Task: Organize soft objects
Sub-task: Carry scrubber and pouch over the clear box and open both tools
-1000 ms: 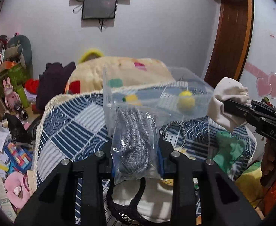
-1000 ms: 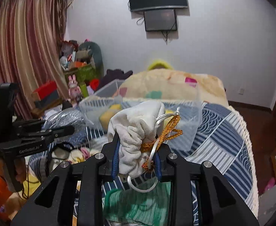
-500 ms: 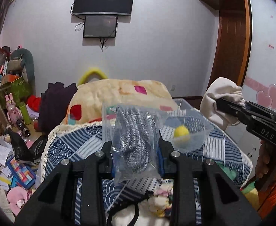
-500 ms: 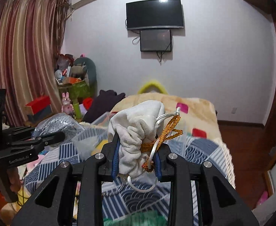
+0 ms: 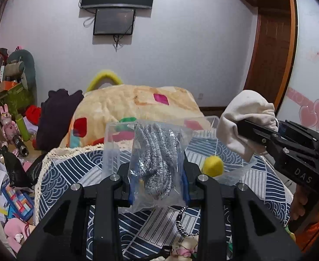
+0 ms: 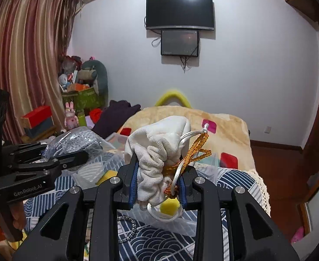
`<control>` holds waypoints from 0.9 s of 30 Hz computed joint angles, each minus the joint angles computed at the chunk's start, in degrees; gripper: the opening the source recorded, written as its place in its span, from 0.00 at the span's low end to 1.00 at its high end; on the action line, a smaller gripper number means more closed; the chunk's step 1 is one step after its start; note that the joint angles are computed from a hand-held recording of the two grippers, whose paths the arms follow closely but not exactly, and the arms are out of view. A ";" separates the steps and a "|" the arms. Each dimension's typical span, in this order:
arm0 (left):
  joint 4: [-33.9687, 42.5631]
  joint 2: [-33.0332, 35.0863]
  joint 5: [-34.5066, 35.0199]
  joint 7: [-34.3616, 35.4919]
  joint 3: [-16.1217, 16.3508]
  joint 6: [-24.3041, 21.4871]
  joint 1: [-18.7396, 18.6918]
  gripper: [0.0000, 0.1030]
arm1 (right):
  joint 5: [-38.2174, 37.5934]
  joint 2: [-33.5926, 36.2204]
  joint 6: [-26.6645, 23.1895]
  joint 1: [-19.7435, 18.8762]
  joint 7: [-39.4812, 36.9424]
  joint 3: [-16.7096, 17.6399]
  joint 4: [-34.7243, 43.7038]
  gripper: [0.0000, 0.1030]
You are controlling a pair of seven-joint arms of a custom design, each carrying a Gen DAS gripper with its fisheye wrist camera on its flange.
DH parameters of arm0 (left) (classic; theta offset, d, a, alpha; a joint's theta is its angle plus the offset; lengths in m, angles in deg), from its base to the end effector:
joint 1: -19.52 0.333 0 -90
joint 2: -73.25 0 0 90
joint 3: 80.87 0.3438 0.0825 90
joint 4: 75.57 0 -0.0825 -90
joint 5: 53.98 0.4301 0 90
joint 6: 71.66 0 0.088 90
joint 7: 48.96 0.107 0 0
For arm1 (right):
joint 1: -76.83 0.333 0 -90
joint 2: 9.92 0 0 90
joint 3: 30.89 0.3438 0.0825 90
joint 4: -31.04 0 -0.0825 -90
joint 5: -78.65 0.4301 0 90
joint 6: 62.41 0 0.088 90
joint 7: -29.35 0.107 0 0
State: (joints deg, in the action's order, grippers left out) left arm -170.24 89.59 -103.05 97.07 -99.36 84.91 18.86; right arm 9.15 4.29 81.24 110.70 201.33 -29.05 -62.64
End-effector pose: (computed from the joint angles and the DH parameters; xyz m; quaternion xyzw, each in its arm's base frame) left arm 0.7146 -0.1879 0.5450 -0.4092 0.7738 -0.4563 0.1599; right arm 0.5913 0.4306 0.5525 -0.5999 0.6040 -0.3855 0.3560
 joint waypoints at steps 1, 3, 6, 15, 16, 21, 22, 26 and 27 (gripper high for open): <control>0.93 0.83 1.87 -1.73 0.59 -0.68 -0.65 0.31 | 0.62 0.34 -0.12 -0.15 -0.66 0.04 0.32 0.26; 2.87 2.51 4.88 -4.84 1.13 -2.10 -1.41 0.31 | 2.88 1.41 -0.03 -0.54 -2.83 0.10 1.36 0.26; 5.27 4.64 8.59 -8.00 1.13 -3.70 -1.92 0.31 | 6.05 2.79 0.13 -0.67 -5.82 -0.21 2.62 0.26; 10.87 10.38 23.58 -17.86 2.44 -6.11 -4.65 0.31 | 15.64 6.35 -2.01 -0.05 -16.61 -1.52 6.17 0.26; 11.25 10.77 24.51 -18.50 2.33 -6.53 -4.62 0.31 | 16.82 6.80 -2.38 -0.08 -17.90 -1.60 6.71 0.26; 12.05 11.39 26.73 -20.15 1.62 -7.80 -4.01 0.36 | 21.99 8.11 -2.70 -0.31 -23.16 -1.99 7.80 0.26; 12.14 11.39 27.05 -20.31 1.54 -7.97 -3.91 0.37 | 22.78 8.29 -2.80 -0.26 -23.97 -2.09 7.96 0.27; 11.72 11.06 28.57 -21.59 1.88 -7.50 -3.96 0.49 | 24.43 8.53 -2.55 0.21 -26.07 -2.61 7.90 0.27; 11.67 11.02 28.47 -21.66 1.71 -7.66 -3.68 0.53 | 24.72 8.48 -2.74 0.30 -26.56 -2.68 7.82 0.28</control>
State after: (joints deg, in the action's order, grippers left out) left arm -158.57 100.61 -74.58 75.42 -97.64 77.25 15.19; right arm 33.87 12.77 78.50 111.00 174.77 -31.73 -54.81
